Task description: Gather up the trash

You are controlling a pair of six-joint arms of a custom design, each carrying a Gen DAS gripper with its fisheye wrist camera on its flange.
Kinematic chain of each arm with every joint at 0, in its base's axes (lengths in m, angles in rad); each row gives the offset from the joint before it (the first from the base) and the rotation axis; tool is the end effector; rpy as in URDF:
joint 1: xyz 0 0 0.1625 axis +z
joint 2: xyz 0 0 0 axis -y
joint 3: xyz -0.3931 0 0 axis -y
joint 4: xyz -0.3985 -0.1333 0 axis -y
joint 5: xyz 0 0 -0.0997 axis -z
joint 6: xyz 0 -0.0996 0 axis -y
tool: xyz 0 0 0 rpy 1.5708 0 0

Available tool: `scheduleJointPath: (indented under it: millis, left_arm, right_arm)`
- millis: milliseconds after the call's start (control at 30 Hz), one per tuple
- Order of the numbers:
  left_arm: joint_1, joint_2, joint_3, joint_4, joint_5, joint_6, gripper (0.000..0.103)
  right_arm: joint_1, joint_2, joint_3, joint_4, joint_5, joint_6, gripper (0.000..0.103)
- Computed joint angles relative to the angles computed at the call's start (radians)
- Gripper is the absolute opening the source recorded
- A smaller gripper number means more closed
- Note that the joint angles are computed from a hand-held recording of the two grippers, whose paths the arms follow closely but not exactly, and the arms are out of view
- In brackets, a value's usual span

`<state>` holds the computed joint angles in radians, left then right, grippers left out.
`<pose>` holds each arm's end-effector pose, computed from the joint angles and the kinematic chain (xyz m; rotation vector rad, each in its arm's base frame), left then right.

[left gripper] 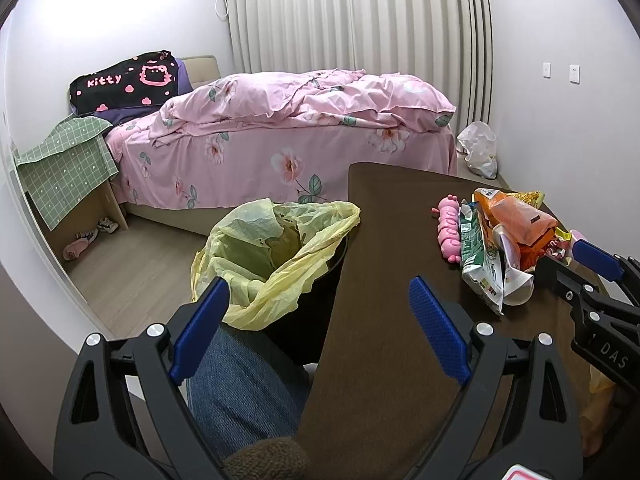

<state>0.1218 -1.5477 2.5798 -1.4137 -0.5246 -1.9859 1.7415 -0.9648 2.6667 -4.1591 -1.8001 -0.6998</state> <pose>-0.1762 -0.2427 0.1023 0.1993 1.9206 -1.2041 0.1617 -0.2867 0.1065 0.9279 -2.3188 1.0675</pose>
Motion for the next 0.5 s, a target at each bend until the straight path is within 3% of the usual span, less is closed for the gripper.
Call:
scheduleJointPath:
  millis: [500]
  left_arm:
    - [0.003, -0.003, -0.002, 0.001, -0.001, 0.006, 0.087]
  right_arm:
    - [-0.001, 0.002, 0.001, -0.004, 0.001, 0.000, 0.064]
